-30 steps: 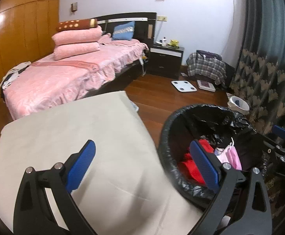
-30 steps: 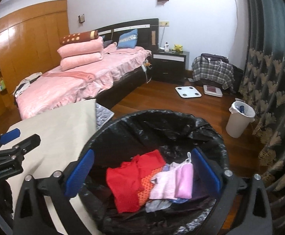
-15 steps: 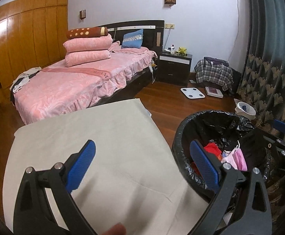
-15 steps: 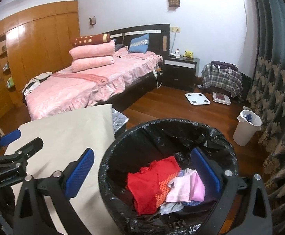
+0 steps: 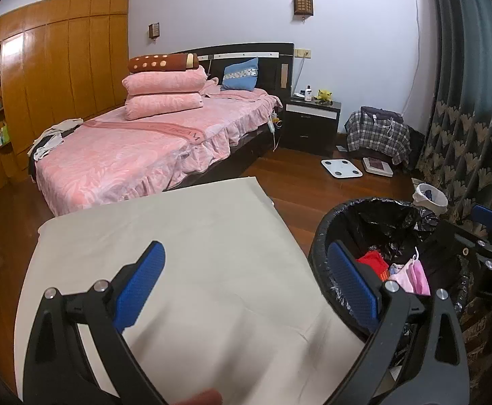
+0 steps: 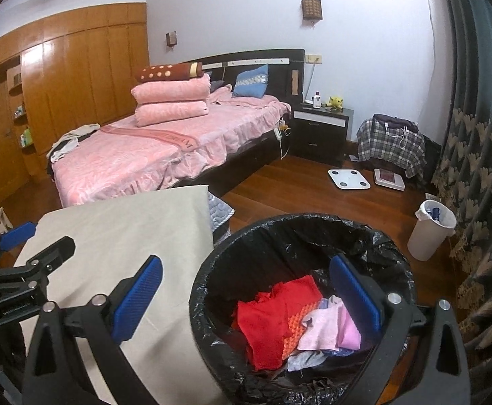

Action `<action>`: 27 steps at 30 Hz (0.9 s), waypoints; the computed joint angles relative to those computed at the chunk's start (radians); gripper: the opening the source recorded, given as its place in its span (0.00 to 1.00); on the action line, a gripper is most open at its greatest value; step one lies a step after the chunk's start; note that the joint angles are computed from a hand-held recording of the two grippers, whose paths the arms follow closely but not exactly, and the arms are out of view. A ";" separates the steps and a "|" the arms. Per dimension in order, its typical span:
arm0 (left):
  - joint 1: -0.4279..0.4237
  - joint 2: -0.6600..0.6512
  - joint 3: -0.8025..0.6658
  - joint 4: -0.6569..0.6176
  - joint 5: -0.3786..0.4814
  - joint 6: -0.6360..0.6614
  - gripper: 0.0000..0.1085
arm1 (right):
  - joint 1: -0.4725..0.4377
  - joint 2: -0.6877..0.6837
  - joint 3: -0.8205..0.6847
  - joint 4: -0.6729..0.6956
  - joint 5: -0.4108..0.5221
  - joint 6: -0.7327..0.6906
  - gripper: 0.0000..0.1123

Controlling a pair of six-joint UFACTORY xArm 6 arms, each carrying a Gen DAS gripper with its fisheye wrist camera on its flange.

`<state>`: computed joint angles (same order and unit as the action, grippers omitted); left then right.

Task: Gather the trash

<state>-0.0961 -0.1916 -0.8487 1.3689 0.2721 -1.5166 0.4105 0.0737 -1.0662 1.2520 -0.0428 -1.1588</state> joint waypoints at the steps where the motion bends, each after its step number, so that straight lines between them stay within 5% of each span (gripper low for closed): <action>1: 0.000 0.000 0.000 0.003 0.000 -0.003 0.87 | -0.002 0.001 -0.003 0.007 0.003 -0.009 0.87; 27: 0.005 -0.031 0.020 0.000 0.003 0.004 0.87 | -0.008 -0.013 0.012 -0.015 0.005 0.007 0.87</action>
<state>-0.0913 -0.2227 -0.8287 1.3687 0.2755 -1.5125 0.4024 0.0612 -1.0540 1.2367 -0.0377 -1.1513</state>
